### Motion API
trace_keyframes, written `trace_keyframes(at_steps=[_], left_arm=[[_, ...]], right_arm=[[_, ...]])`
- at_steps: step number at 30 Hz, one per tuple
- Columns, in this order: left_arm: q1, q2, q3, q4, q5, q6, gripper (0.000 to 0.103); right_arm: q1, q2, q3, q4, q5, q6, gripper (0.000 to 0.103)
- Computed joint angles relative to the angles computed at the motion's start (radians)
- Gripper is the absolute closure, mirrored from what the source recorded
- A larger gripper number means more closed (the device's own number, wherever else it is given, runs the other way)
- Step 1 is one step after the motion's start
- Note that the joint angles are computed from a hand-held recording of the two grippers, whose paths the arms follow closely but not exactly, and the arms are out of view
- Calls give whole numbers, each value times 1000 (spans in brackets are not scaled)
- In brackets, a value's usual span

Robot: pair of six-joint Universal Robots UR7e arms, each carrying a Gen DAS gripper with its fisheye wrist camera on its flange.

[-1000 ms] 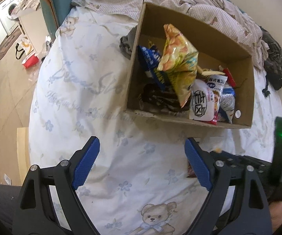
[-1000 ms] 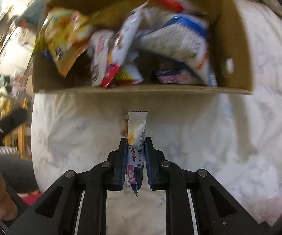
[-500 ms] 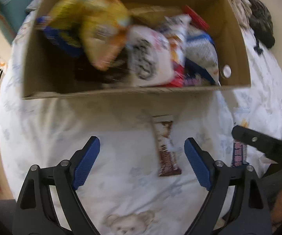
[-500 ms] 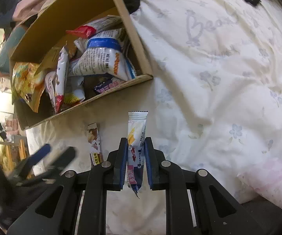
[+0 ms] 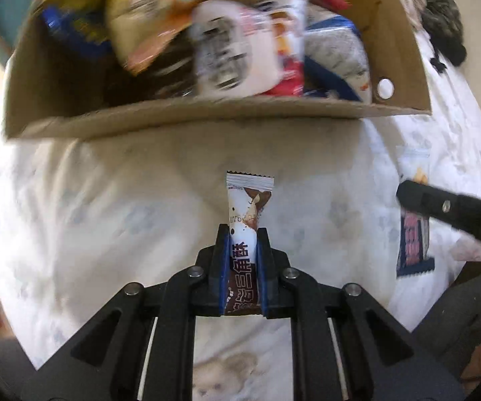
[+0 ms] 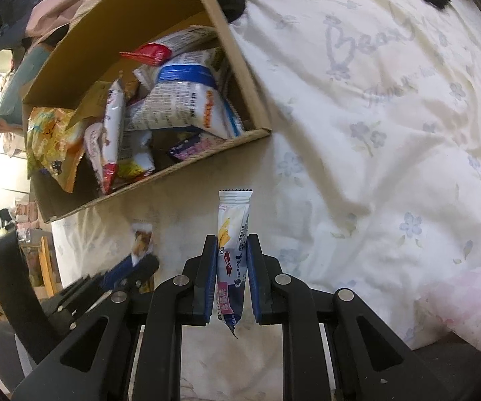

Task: Organize snacks
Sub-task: 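Grasp the white stick snack with right tool while left tool grasps the brown chocolate bar, then carry both snacks over the box with left and right tools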

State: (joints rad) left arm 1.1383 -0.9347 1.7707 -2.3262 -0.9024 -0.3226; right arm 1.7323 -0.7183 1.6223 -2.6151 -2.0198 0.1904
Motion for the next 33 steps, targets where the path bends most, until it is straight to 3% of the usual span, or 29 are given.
trace_keyframes(at_steps=[6, 13, 19, 25, 29, 33], left_arm=[[-14, -73, 50, 8, 58, -29, 92], [-55, -143, 131, -128, 183, 47, 92], [-50, -200, 144, -199, 205, 65, 92], [-87, -227, 131, -259, 230, 103, 91], [-99, -208, 77, -256, 228, 121, 91], [-112, -151, 17, -275, 242, 169, 91]], right_arm=[[17, 6, -1, 3, 28, -29, 85], [25, 1, 10, -23, 83, -55, 85], [21, -19, 25, -91, 126, -42, 85], [17, -46, 63, -270, 275, -80, 85], [21, -37, 38, -302, 312, -103, 85], [19, -24, -6, -294, 298, -121, 85]])
